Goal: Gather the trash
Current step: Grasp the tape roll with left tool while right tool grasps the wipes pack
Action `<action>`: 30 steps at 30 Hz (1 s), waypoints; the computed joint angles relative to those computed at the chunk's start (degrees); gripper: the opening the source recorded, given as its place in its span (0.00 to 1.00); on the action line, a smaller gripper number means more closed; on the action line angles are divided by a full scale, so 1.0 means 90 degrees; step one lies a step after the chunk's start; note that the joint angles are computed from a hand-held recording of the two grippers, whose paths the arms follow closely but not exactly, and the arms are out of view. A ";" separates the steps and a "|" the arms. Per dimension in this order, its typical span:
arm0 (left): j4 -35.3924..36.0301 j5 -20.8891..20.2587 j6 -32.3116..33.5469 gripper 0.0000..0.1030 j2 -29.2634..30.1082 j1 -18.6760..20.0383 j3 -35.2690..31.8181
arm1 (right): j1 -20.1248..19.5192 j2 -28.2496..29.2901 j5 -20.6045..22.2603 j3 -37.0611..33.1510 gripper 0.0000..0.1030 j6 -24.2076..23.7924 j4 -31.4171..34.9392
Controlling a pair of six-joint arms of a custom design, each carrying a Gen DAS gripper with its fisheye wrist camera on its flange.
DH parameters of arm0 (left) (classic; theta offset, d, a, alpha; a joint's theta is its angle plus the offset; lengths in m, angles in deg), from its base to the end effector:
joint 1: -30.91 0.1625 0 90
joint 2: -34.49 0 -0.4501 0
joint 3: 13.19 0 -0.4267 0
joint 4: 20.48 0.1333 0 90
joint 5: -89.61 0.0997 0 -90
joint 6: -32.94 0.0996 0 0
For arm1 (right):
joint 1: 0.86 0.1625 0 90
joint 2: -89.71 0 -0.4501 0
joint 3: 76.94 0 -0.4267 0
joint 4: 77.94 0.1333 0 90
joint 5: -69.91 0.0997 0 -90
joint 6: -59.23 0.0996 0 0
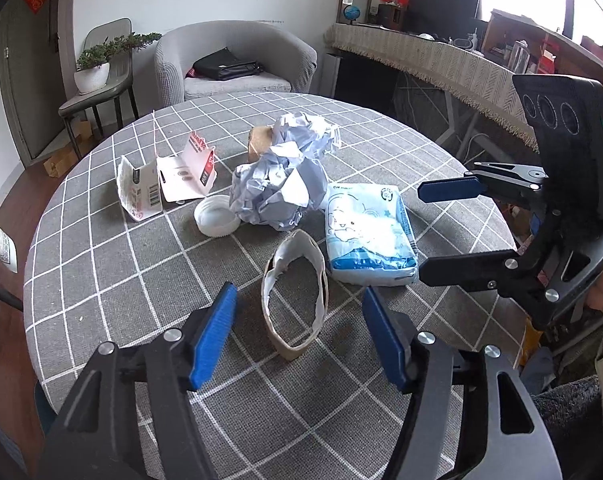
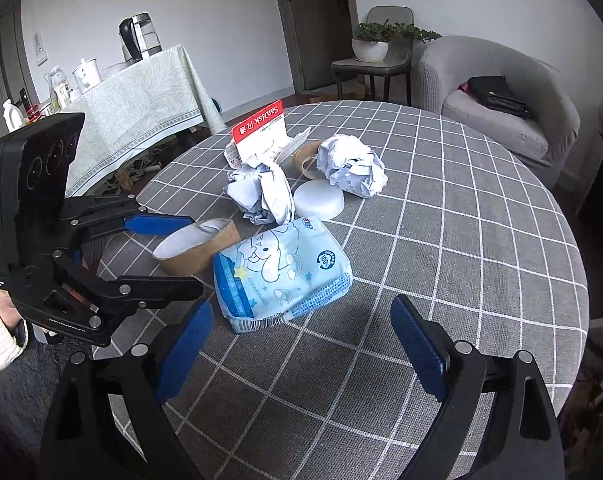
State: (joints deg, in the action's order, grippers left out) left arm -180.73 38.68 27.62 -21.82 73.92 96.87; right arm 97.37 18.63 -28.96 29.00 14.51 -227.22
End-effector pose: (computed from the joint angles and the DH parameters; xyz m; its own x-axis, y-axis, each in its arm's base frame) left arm -0.3193 -0.5660 0.1471 -0.7226 0.3830 -0.5754 0.6369 0.6925 -0.3388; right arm 0.2066 -0.6042 0.2960 -0.6096 -0.6898 0.3907 -0.7871 0.5852 -0.1950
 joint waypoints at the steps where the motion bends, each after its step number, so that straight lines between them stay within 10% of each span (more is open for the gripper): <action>1: -0.0015 -0.0001 -0.0016 0.64 0.0014 0.0012 -0.0022 | 0.0003 -0.0009 0.0010 0.0015 0.91 -0.0018 0.0000; 10: 0.0020 0.0253 -0.0110 0.30 -0.0062 0.0043 -0.0020 | 0.0039 0.0078 -0.0160 -0.0001 0.92 -0.0255 -0.0078; 30: 0.0007 0.0344 -0.0266 0.30 -0.0578 0.0101 0.0275 | 0.0479 0.0766 -0.1079 -0.0391 0.92 -0.0272 -0.0174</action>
